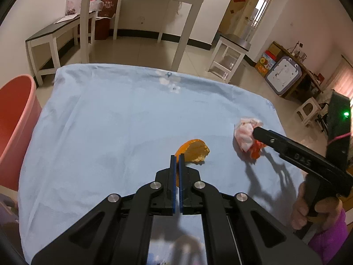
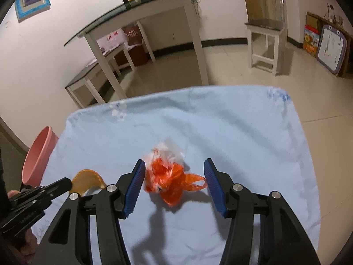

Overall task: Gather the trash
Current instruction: 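Grasp the remaining orange peel piece with the left tool, then grasp the red-and-white plastic bag with the right tool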

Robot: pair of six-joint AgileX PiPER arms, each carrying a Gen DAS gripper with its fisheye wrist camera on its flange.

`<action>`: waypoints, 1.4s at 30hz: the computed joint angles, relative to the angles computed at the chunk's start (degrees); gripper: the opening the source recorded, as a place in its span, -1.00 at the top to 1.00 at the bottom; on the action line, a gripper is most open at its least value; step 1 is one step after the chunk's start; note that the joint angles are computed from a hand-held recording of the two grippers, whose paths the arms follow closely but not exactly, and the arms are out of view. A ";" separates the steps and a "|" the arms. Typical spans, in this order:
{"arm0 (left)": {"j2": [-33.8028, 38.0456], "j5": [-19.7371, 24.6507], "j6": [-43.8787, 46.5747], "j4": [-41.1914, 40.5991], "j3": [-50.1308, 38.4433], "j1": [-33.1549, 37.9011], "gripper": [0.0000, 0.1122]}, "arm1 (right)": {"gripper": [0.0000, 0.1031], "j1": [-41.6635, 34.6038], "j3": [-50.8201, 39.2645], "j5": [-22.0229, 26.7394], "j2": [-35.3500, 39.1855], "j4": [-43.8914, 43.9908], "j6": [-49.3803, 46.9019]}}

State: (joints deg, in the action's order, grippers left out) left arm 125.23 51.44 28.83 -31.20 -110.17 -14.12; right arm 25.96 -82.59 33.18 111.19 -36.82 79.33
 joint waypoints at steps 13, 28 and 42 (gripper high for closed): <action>-3.52 -0.34 5.01 -4.35 5.27 2.42 0.98 | 0.81 1.90 4.76 -4.94 -3.92 0.66 3.60; -7.11 -0.88 11.14 -7.96 11.01 6.31 0.98 | 0.81 8.23 10.98 -3.44 -11.53 -8.18 15.57; -7.89 -2.13 12.82 -4.52 14.05 6.32 0.48 | 0.80 10.72 8.36 -4.84 -7.88 1.54 5.86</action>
State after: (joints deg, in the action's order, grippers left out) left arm 117.34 49.30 41.65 -35.73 -96.12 -7.79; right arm 36.68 -74.23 28.35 103.31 -35.28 85.19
